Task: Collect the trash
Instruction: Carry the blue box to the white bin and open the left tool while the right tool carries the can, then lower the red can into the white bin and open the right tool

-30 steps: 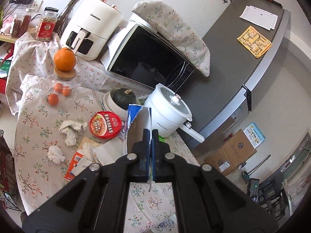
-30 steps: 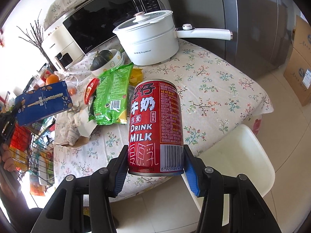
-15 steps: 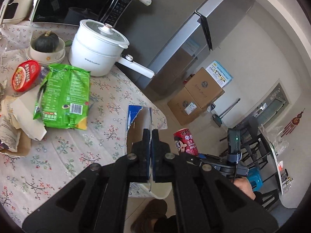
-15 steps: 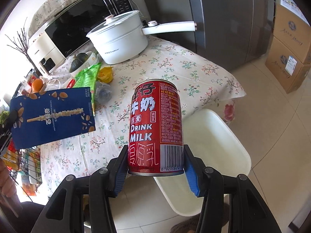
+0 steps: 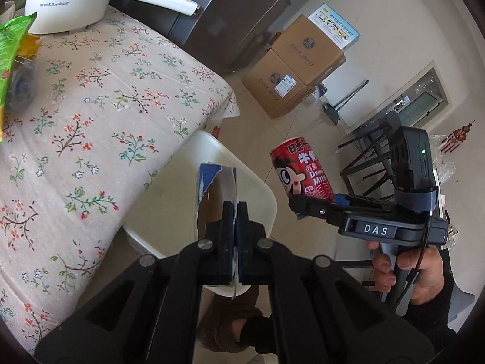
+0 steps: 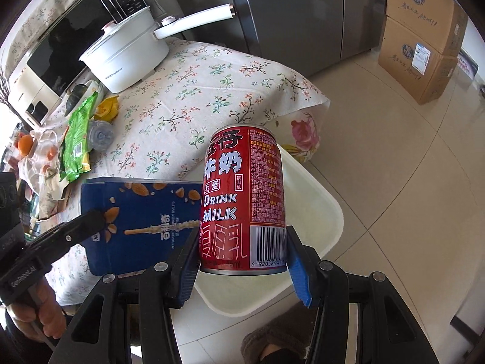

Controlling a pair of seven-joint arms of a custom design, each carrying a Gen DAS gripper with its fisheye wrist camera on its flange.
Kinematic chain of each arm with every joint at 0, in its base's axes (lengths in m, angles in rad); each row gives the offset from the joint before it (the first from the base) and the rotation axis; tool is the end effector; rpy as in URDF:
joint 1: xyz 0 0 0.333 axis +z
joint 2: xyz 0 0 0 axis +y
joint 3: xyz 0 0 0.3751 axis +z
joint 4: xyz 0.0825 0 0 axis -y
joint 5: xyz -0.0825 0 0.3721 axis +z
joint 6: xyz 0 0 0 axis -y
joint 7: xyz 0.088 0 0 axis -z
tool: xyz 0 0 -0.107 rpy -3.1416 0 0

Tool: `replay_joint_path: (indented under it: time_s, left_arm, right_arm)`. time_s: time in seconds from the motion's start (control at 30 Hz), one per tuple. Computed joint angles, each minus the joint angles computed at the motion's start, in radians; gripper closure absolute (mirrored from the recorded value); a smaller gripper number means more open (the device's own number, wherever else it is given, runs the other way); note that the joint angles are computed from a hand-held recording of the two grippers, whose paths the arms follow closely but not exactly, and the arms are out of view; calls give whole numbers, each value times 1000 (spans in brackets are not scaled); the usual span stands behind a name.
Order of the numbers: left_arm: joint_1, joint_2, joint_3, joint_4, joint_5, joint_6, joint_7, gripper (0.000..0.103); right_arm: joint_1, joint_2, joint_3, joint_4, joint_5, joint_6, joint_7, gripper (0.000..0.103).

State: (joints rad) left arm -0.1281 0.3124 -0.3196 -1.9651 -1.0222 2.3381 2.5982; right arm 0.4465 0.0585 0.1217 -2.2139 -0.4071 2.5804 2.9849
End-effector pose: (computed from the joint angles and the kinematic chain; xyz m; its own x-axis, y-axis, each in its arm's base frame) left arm 0.5676 -0.2704 0.4004 -0.6591 -0.4943 0.5668 -0.7519 0.4515 -0.4805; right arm 0.4663 0.3048 0.4494 -0.4682 -0.8598 -0.2038 -0.7932 0.5105 -0.3319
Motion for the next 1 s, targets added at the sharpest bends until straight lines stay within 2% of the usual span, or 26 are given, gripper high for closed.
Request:
replay_joint_path:
  time_s: [0.17, 0.23, 0.27, 0.3, 0.33, 0.43, 0.5, 0.67, 1.0]
  left_arm:
    - [-37, 42, 2, 17, 111, 36, -44, 99]
    - [-64, 53, 15, 24, 211, 76, -106, 78]
    - [-70, 52, 19, 18, 248, 106, -132, 50]
    - [-66, 46, 15, 5, 262, 140, -138, 33]
    - [-56, 37, 6, -10, 261, 174, -126, 30]
    - [-41, 18, 6, -27, 319, 214, -135, 28]
    - [-26, 0, 5, -42, 335, 247, -139, 23]
    - [8, -30, 16, -62, 366, 304, -158, 20]
    - [73, -72, 33, -90, 389, 375, -146, 16]
  right_arm:
    - [-5, -14, 0, -21, 9, 9, 9, 50]
    - [-7, -11, 2, -19, 17, 8, 0, 50]
    - [-8, -7, 2, -17, 25, 8, -9, 50]
    - [-8, -4, 3, -16, 35, 8, -20, 50]
    - [-8, 1, 4, -13, 48, 6, -35, 50]
    - [-6, 24, 4, 8, 83, -7, -82, 50]
    - [-5, 39, 2, 19, 109, -8, -111, 50]
    - [-3, 98, 2, 61, 205, -20, -203, 50]
    - [10, 195, -2, 143, 359, -141, -332, 49]
